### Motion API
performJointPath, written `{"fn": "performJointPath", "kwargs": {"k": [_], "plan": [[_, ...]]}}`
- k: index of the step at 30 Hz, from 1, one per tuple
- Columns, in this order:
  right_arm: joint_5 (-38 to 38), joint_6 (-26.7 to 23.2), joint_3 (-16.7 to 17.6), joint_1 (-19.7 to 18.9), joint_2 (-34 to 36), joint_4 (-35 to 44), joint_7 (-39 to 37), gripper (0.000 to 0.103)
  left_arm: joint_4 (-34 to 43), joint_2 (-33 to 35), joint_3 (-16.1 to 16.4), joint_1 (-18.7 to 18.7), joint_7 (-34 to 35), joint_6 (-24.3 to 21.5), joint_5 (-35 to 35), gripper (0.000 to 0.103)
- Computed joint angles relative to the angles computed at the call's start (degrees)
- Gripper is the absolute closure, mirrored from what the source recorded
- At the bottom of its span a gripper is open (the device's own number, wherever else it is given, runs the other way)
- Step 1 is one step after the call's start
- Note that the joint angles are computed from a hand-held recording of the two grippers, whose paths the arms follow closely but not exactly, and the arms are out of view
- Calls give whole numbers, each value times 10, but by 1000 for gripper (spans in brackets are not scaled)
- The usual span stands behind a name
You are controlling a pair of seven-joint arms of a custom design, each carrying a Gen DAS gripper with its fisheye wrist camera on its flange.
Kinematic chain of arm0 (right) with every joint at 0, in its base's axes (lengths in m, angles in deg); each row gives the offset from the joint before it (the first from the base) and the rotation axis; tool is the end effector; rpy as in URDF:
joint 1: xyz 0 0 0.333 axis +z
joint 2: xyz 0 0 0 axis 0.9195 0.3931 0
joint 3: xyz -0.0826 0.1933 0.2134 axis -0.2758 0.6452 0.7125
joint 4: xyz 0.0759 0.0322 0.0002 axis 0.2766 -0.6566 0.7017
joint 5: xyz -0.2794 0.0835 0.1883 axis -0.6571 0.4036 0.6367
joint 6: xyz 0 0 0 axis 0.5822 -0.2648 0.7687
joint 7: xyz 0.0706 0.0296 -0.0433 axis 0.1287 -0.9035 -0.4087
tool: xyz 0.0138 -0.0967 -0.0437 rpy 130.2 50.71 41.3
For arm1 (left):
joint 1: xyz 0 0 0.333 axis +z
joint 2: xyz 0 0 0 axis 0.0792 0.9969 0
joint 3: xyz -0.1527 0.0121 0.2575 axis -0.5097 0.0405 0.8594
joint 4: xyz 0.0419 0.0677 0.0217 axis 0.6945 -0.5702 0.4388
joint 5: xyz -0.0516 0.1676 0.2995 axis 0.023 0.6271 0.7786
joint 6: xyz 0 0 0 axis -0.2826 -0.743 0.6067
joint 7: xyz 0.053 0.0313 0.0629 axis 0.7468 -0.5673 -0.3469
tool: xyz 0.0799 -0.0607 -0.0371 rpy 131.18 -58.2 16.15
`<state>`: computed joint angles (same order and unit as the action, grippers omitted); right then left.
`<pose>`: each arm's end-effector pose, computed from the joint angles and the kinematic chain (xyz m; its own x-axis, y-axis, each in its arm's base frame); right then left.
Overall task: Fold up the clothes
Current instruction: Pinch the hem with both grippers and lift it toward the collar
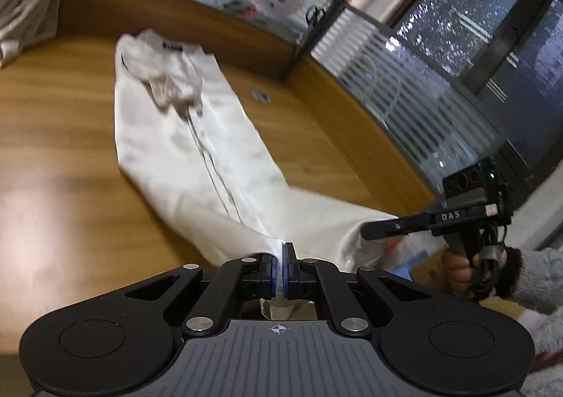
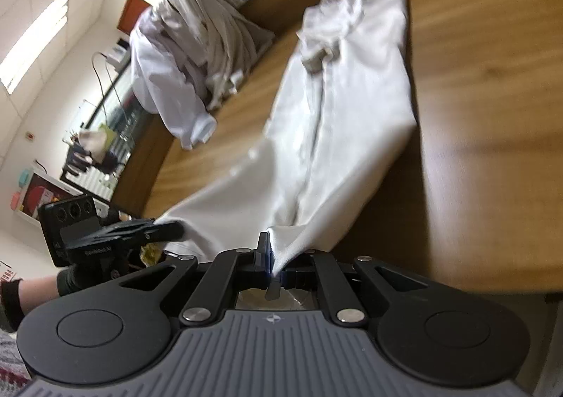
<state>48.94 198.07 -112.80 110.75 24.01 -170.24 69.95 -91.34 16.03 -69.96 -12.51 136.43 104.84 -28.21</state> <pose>0.4049 0.1166 0.4417 0.2062 -0.6435 -0.7371 -0.8766 0.2133 -0.4314 0.4075 -0.1741 0.4535 -0.4190 -0.7400 0.5262 -0.7520 -0.0420 -0.6579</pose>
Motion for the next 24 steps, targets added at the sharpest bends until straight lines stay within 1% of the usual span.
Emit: {"fn": "performJointPath", "kwargs": {"k": [5, 8, 12, 15, 19, 24], "plan": [[16, -2, 21, -36, 53, 68, 5, 98, 48, 29, 9, 14, 21, 9, -12, 98], [25, -2, 33, -58, 93, 110, 3, 98, 82, 57, 16, 27, 36, -2, -12, 98], [25, -3, 51, -91, 149, 173, 20, 98, 133, 101, 21, 49, 49, -20, 3, 98], [19, -5, 65, -116, 195, 226, 34, 98, 179, 139, 22, 68, 54, -36, 18, 98], [0, -9, 87, -149, 260, 307, 53, 98, 246, 192, 21, 98, 63, -70, 49, 98], [-37, -15, 113, -189, 339, 409, 89, 98, 348, 270, 5, 132, 40, -85, 100, 98]]}}
